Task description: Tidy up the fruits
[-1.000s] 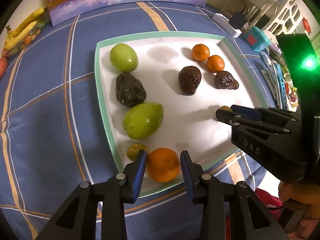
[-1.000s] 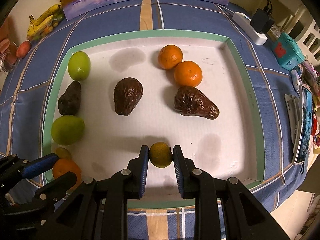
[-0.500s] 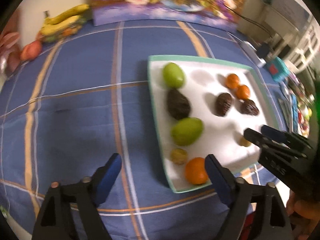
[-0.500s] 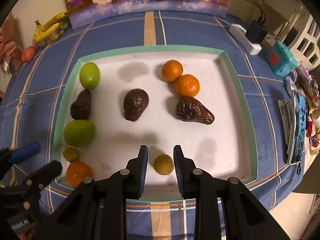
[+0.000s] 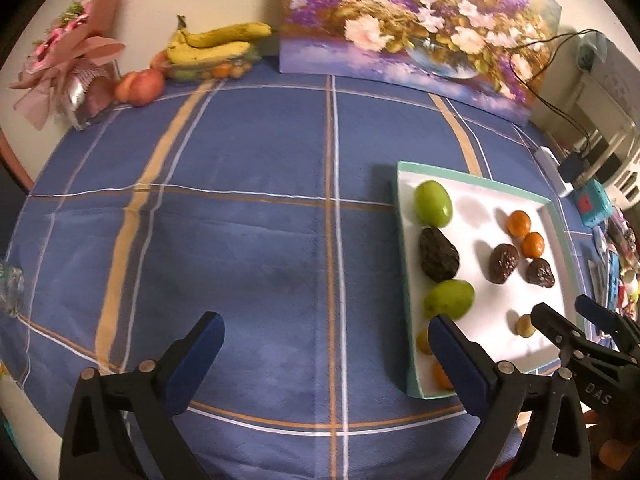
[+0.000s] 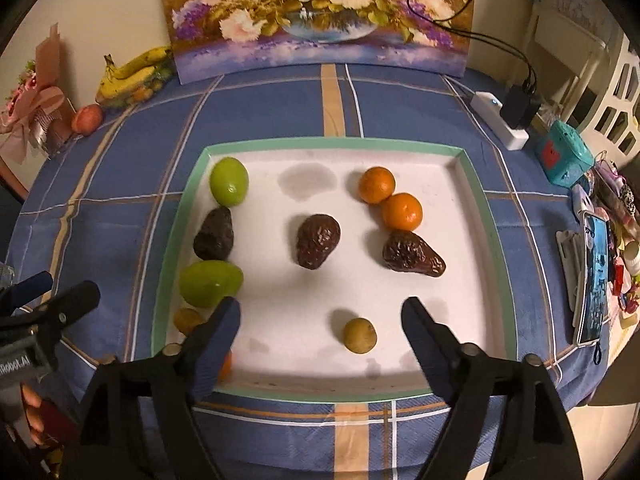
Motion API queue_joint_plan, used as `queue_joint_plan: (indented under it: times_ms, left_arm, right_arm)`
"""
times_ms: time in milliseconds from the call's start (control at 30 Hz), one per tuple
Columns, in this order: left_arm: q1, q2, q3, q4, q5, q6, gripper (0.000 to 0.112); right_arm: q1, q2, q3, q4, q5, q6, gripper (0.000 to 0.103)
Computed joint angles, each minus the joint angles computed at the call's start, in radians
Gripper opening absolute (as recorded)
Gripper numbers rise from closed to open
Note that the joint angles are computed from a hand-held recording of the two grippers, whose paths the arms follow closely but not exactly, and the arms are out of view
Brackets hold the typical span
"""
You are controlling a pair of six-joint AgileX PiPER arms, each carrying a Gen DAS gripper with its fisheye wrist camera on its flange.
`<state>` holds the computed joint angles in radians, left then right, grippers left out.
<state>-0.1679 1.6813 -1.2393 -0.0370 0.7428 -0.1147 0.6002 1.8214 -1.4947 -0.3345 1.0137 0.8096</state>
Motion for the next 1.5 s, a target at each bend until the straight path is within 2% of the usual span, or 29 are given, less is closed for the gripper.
queue_joint_plan:
  times_ms: [100,600,700,900,1100,1500]
  left_arm:
    - [0.009,-0.017,0.009,0.002,-0.004,0.000,0.103]
    - [-0.061,-0.060,0.030,0.264,0.012,-0.213,0.103]
    - [-0.088,-0.059,0.028,0.348,0.037,-0.287,0.103]
    - [-0.093,-0.062,0.030,0.384,0.047,-0.323,0.103]
    - [-0.132,-0.051,0.024,0.492,0.098,-0.415,0.103]
    - [-0.132,-0.052,0.024,0.498,0.106,-0.420,0.103]
  right_arm:
    - [0.004,-0.004,0.003,-0.014,-0.013,0.005,0.093]
    - [0.008,-0.026,0.029,-0.042,-0.054,0.024,0.094]
    - [0.009,-0.027,0.030,-0.042,-0.056,0.021,0.094]
    - [0.007,-0.027,0.030,-0.039,-0.057,0.015,0.094]
    - [0.012,-0.024,0.026,-0.043,-0.053,0.024,0.094]
    - [0.013,-0.022,0.024,-0.043,-0.052,0.027,0.094]
